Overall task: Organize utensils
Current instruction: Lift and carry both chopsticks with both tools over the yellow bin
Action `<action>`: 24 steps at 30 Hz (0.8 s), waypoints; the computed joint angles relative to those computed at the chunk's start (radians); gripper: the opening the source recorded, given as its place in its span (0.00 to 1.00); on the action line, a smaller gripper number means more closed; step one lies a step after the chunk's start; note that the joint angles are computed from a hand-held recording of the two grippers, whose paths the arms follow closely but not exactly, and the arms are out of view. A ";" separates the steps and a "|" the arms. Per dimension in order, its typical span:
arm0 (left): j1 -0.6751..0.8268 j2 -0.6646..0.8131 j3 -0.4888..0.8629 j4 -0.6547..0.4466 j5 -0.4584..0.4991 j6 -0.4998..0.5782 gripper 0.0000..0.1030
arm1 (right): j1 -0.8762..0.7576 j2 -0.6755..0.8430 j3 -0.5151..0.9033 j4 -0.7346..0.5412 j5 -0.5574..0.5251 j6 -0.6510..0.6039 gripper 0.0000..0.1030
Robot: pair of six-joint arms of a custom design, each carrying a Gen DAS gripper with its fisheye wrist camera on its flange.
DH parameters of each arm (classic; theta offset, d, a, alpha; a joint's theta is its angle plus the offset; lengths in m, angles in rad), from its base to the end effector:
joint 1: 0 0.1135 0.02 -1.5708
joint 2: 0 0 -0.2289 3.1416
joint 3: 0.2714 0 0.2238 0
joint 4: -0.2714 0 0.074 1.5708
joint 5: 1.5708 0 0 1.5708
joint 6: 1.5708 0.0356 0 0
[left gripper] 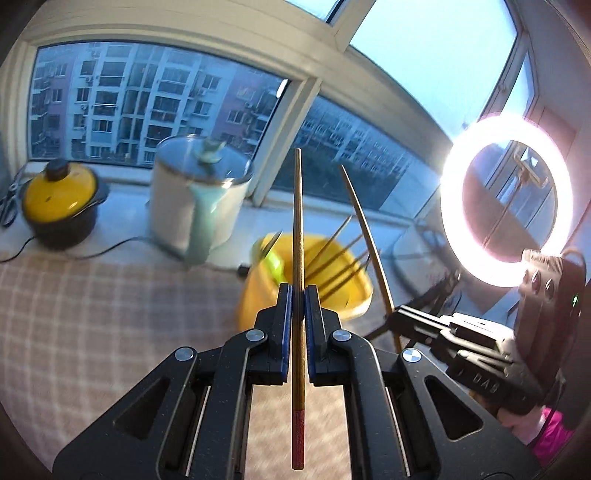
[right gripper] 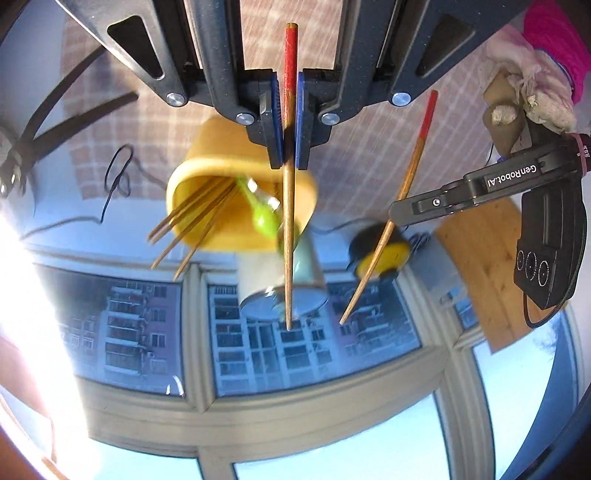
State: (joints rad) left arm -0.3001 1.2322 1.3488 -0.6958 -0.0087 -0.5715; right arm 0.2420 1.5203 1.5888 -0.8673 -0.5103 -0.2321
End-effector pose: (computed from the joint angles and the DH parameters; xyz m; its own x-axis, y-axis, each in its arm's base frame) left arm 0.2321 -0.0715 0.3541 -0.5959 -0.3818 -0.7065 -0.0400 0.8928 -0.4487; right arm 0.2800 0.0870 0.3414 -0.5528 -0.3432 -0.7594 -0.6854 0.7055 0.1801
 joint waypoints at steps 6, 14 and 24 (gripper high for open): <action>0.041 0.164 0.144 0.075 0.030 0.008 0.04 | -0.013 0.104 0.113 0.064 0.004 0.051 0.04; 0.065 0.304 0.239 0.156 0.036 0.018 0.04 | 0.001 0.248 0.244 0.144 0.050 0.092 0.04; 0.073 0.386 0.246 0.235 0.034 0.032 0.04 | 0.036 0.330 0.261 0.249 0.116 0.107 0.04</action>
